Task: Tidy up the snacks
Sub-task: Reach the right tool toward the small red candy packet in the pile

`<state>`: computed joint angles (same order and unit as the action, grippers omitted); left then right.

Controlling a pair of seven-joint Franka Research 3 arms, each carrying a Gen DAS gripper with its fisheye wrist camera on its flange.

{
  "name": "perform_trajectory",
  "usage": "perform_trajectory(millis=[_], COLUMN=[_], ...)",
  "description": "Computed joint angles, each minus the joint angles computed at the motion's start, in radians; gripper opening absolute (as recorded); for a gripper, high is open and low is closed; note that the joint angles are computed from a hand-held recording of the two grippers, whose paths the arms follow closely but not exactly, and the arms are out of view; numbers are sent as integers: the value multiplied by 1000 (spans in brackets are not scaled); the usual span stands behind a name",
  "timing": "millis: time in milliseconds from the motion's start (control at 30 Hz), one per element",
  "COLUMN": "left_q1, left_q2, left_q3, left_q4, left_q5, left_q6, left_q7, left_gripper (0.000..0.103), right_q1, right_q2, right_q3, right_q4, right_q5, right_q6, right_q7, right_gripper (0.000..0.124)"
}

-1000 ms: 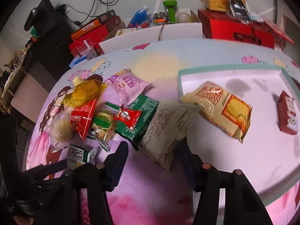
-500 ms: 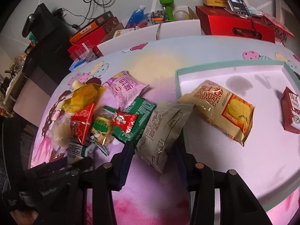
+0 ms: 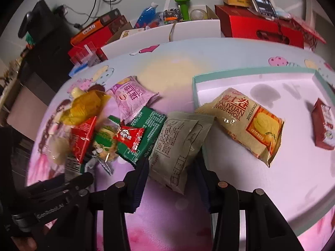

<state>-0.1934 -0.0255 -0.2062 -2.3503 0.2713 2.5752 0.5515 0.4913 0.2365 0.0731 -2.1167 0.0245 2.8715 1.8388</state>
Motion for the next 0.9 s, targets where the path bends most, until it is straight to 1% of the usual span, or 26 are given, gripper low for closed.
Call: perform_trajectory(millis=[33,67,133,167,267,333,500,633,833,867,900], left_q1=[1,1,1,1,0,1,2,4,1,-1,-3], left_q2=[2,0,0,0,-10,-28,-51,-58,-68,-71,-74], left_q3=[1,1,1,1,0,2,1,0,-4,-7,-10], left_q4=[1,1,1,2,-2,-17,-27,-22,-13,-10,-6], left_q5=[2,1,1,2,1,-6,-8,5,13,18,23], left_q6=[2,1,1,1,0,3,1,-9,-25,-30,-35], left_q7=[1,1,2,1,1,9,14,15,19,16,12], left_gripper=[70,70,70,70,69,69,67,64,62,61,61], right_q1=[31,31,-3,-7,-3,14,30,27,-1,-7,-13], right_q2=[0,-1,-5,-8,-19,-23,-39,-49,-73,-77,-83], right_q3=[-35,-39,-9,-7,-15,-35,-55,-58,-32,-27,-21], right_q4=[0,-3,-15,-21,-34,-38,-49,-55,-75,-79,-84], right_q5=[-59,-68,-16,-8,-12,-46,-101,-129,-114,-106,-96], right_q6=[-2,4,30,42,72,80,95,95,97,101,108], right_q7=[55,70,33,28,29,54,93,114,94,85,74], right_gripper=[37,29,25,16,10,10,8,8,7,2,0])
